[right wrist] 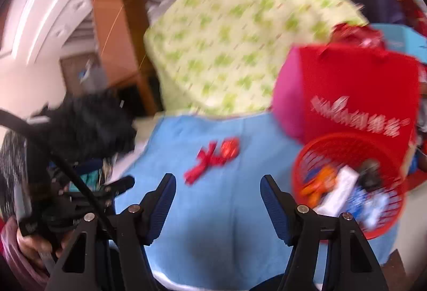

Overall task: Collect trash
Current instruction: 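Move both grippers back over the blanket toward the red ribbon bow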

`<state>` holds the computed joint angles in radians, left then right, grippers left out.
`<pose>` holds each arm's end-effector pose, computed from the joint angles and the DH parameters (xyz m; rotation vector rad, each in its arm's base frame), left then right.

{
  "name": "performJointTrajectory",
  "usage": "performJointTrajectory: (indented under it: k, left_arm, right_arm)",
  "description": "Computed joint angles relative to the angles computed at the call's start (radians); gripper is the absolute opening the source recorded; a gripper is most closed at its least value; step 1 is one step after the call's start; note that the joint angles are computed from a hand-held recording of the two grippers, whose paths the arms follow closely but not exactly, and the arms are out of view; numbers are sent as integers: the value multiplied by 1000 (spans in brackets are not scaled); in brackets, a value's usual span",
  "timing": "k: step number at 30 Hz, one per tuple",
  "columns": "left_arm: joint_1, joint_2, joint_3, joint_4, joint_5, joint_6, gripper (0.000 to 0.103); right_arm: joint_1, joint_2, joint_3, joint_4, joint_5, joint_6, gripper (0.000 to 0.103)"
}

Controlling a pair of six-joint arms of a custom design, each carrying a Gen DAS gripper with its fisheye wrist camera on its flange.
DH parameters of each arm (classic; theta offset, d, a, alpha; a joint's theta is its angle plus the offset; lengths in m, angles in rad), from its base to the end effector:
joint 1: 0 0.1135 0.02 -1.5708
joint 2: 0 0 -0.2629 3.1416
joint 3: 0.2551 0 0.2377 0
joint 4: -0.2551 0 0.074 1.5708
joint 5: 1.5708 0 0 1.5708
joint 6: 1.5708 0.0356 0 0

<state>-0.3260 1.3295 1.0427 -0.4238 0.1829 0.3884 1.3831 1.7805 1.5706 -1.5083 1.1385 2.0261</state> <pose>0.2607 -0.0950 0.2901 0.8837 2.0944 -0.1757 0.0876 0.2878 0.2934 0.5412 1.9235 0.0243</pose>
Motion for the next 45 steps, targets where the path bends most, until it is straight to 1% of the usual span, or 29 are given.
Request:
performJointTrajectory:
  k: [1, 3, 5, 7, 9, 10, 13, 16, 18, 20, 22, 24, 25, 29, 32, 38, 45]
  left_arm:
    - [26, 54, -6, 22, -3, -8, 83]
    - [65, 139, -32, 93, 4, -25, 83]
    - [88, 227, -57, 172, -14, -40, 83]
    - [103, 309, -72, 239, -34, -47, 83]
    - [113, 375, -93, 312, -42, -49, 83]
    - [118, 405, -96, 331, -41, -49, 83]
    - [131, 487, -75, 332, -22, -62, 83]
    - [124, 520, -102, 390, -26, -52, 83]
    - [121, 517, -142, 465, -13, -49, 85]
    - [121, 516, -174, 528, -16, -46, 93]
    - [136, 524, -200, 586, -1, -56, 100]
    - [157, 536, -209, 612, 39, -63, 101]
    - [162, 539, -207, 617, 44, -58, 101]
    - [150, 548, -240, 698, 20, -57, 103]
    - [158, 557, -224, 682, 36, -61, 103]
    - [156, 561, -220, 679, 36, -63, 103]
    - [157, 562, -215, 673, 38, -63, 103]
  right_arm:
    - [-47, -32, -93, 233, -32, -189, 70]
    - [-110, -56, -234, 535, -88, -397, 70]
    - [-169, -35, -335, 741, -148, -518, 70]
    - [-228, 19, -391, 860, -217, -566, 70]
    - [-262, 64, -423, 935, -252, -594, 70]
    - [-286, 91, -453, 995, -273, -614, 70]
    - [-340, 129, -523, 1109, -319, -628, 70]
    - [-370, 178, -549, 1162, -348, -633, 70]
    - [-379, 197, -559, 1188, -365, -635, 70]
    - [-373, 199, -555, 1180, -343, -630, 72]
    - [-375, 205, -560, 1191, -348, -635, 72]
    - [-373, 216, -542, 1167, -341, -634, 73]
    - [-374, 221, -532, 1157, -340, -636, 73]
    - [-371, 239, -497, 1117, -336, -634, 75]
    - [-373, 253, -476, 1101, -335, -639, 77]
    - [-371, 286, -429, 1051, -331, -638, 80]
    - [-371, 288, -428, 1053, -331, -638, 81]
